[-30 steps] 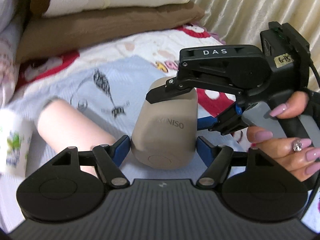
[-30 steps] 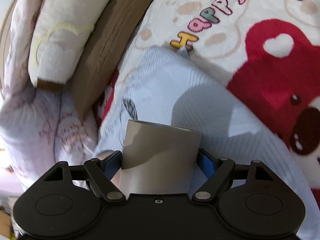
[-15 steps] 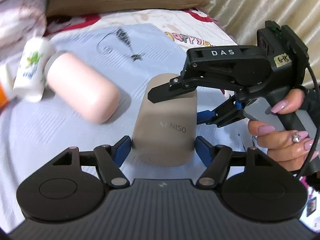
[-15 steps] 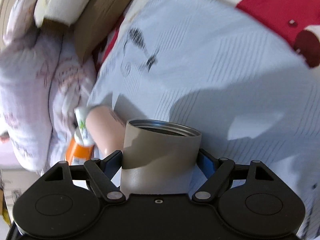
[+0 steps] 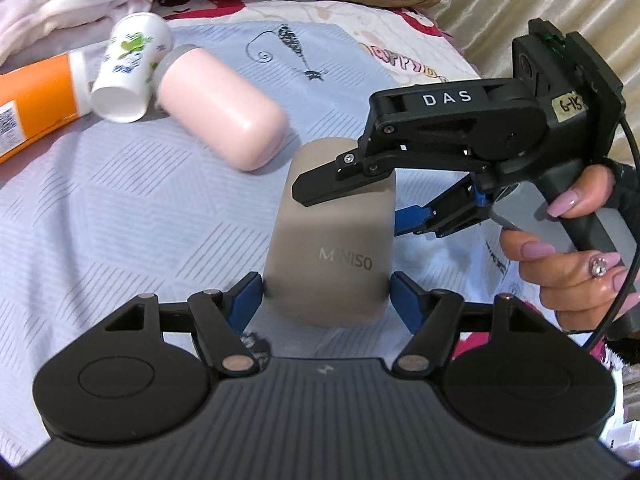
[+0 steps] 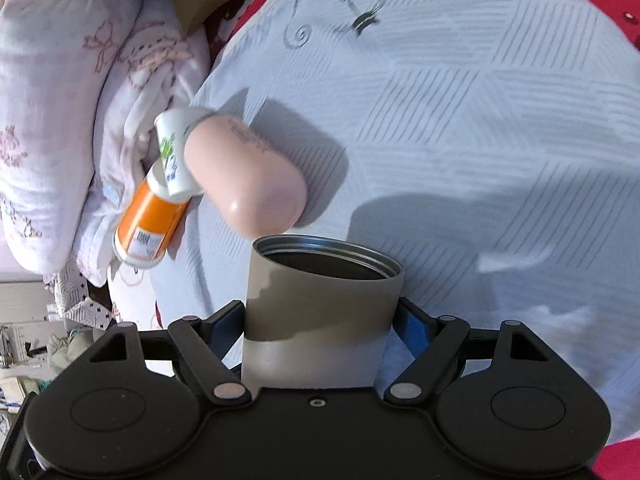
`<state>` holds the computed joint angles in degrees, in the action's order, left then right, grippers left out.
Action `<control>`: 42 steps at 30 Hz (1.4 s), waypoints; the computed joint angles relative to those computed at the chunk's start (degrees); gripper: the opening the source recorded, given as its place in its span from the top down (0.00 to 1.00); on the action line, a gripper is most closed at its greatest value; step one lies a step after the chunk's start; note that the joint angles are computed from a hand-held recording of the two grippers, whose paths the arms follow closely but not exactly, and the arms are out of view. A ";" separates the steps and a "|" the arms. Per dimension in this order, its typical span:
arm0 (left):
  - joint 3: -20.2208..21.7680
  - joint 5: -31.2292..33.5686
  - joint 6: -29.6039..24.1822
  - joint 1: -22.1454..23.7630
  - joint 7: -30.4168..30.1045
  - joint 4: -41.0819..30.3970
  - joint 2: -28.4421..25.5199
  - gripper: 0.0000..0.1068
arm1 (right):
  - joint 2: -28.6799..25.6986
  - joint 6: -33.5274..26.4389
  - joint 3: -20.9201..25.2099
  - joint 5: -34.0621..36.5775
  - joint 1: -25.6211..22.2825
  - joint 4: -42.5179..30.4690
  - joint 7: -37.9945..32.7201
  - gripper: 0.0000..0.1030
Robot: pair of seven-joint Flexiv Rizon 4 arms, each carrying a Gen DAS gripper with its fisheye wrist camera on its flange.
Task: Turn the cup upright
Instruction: 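Lift the tumbler with the right gripper and rotate it upright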
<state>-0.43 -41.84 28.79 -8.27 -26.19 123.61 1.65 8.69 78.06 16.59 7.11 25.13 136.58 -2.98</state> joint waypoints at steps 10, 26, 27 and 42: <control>0.94 0.24 -0.51 1.88 0.40 -0.32 -0.63 0.36 | -5.32 -3.03 -0.45 -2.30 0.54 -5.64 -2.38 0.18; 0.90 -4.70 0.67 1.86 7.19 1.78 -0.56 0.35 | -7.16 0.34 0.40 4.10 0.99 -6.24 -5.31 0.20; 1.29 -4.92 -0.74 2.33 7.72 1.47 -0.70 0.35 | -7.16 0.45 0.42 1.47 0.93 -5.98 -4.93 0.20; 0.19 -25.25 14.78 -1.21 28.32 9.64 1.49 0.36 | -9.46 -3.82 -3.24 -53.77 -2.30 -7.49 2.93 0.21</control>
